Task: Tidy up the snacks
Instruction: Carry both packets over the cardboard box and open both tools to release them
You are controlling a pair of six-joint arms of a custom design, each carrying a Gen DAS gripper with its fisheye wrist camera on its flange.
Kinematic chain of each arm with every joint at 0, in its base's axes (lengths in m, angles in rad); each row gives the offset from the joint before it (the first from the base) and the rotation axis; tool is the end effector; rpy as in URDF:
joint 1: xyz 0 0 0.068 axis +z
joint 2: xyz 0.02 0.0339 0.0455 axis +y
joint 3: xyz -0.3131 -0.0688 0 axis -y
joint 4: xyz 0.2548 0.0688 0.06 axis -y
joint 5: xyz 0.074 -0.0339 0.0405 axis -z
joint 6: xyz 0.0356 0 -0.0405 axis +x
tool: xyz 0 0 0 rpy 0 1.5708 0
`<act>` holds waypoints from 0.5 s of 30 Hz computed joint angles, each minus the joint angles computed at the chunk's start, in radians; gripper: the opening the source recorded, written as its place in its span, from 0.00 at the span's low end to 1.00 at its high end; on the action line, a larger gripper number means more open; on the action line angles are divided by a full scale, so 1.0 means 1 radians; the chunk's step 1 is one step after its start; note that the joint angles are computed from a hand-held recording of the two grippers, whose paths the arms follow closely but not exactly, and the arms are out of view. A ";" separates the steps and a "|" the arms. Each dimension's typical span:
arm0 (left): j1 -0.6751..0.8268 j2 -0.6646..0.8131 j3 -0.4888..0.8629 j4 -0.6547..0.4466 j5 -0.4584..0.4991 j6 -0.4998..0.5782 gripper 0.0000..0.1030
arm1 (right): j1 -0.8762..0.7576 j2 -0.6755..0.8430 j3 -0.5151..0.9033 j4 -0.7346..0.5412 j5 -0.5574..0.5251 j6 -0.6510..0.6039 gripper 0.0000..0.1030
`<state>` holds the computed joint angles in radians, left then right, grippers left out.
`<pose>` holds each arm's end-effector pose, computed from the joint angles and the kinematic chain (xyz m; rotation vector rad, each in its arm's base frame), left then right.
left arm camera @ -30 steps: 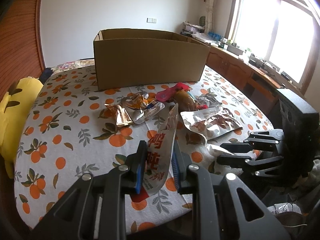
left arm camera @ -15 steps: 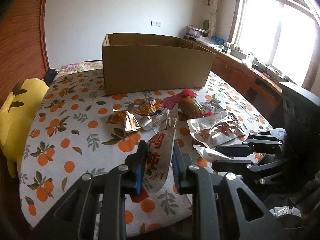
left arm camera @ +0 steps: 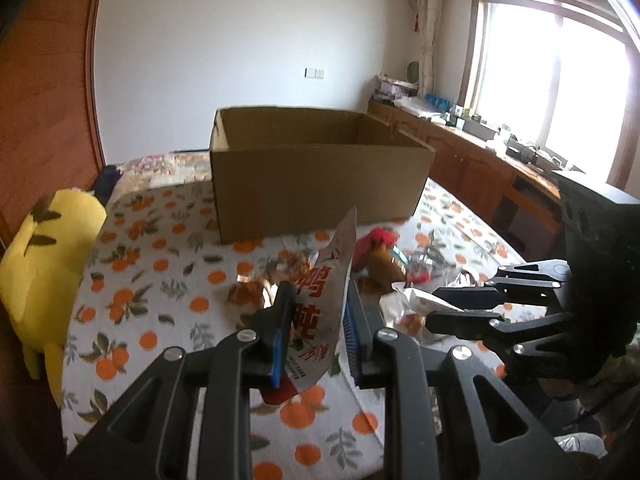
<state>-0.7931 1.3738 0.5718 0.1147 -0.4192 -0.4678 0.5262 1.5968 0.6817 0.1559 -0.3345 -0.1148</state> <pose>0.1937 -0.1760 0.2115 0.1371 2.1944 -0.2340 0.2614 0.1654 0.1870 -0.9010 2.1738 0.5938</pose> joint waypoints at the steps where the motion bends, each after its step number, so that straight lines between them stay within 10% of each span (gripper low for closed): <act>1: 0.003 0.002 0.012 -0.004 -0.002 0.009 0.21 | -0.011 0.002 0.013 -0.008 -0.003 -0.005 0.22; 15: 0.148 0.147 0.251 0.013 0.088 0.178 0.21 | -0.161 0.058 0.243 -0.125 -0.046 -0.080 0.22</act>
<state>-0.6455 1.5205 0.8232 0.1275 -0.3314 -0.2894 0.3657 1.6550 0.9246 0.0306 -0.3806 -0.1950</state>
